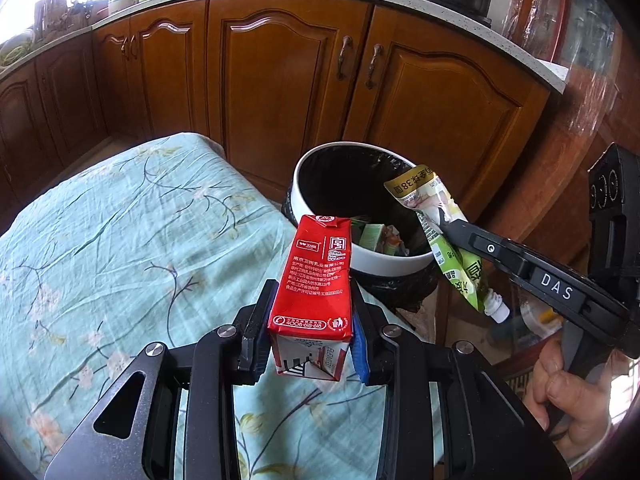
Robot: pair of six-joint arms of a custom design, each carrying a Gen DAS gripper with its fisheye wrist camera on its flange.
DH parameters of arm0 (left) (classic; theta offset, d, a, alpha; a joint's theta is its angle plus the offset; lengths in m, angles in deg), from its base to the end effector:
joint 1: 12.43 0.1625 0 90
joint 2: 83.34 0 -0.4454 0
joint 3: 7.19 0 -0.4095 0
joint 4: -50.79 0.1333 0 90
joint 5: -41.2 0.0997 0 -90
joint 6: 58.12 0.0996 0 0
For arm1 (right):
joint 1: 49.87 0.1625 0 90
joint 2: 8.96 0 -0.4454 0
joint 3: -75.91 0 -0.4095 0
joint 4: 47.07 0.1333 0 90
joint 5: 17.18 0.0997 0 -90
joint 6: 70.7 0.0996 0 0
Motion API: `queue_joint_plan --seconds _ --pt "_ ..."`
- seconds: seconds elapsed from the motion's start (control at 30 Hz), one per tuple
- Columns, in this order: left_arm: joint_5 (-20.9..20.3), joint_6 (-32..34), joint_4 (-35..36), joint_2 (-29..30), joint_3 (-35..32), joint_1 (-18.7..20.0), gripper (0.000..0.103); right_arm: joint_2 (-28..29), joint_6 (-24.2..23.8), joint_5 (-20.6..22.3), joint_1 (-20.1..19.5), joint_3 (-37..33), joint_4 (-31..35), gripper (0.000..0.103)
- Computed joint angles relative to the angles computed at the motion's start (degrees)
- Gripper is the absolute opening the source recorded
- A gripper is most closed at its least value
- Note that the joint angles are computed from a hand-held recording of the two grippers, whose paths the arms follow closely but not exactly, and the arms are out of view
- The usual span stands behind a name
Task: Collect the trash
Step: 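Carry the red carton and yellow pouch over the bin with both grippers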
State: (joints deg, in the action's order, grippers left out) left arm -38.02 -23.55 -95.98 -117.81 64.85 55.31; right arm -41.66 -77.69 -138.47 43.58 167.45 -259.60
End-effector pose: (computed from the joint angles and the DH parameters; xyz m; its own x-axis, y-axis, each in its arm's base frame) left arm -0.1693 -0.8147 0.1053 -0.5648 0.7555 -0.3321 0.8237 0.5408 -0.1706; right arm 0.1240 -0.7010 0.1044 -0.8712 0.3564 0.3376 -0.1337 0.4894 -0.8617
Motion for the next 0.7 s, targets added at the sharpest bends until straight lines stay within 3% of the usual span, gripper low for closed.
queue_joint_plan --seconds 0.37,0.7 --pt "0.53 0.82 2.98 5.35 -7.01 -2.28 0.031 -1.26 -0.58 -1.37 -1.84 -2.25 3.14 0.004" --pt "3.44 1.54 5.28 10.44 -13.01 -3.73 0.031 -1.69 0.25 -2.18 -3.23 -4.66 8.73 0.004"
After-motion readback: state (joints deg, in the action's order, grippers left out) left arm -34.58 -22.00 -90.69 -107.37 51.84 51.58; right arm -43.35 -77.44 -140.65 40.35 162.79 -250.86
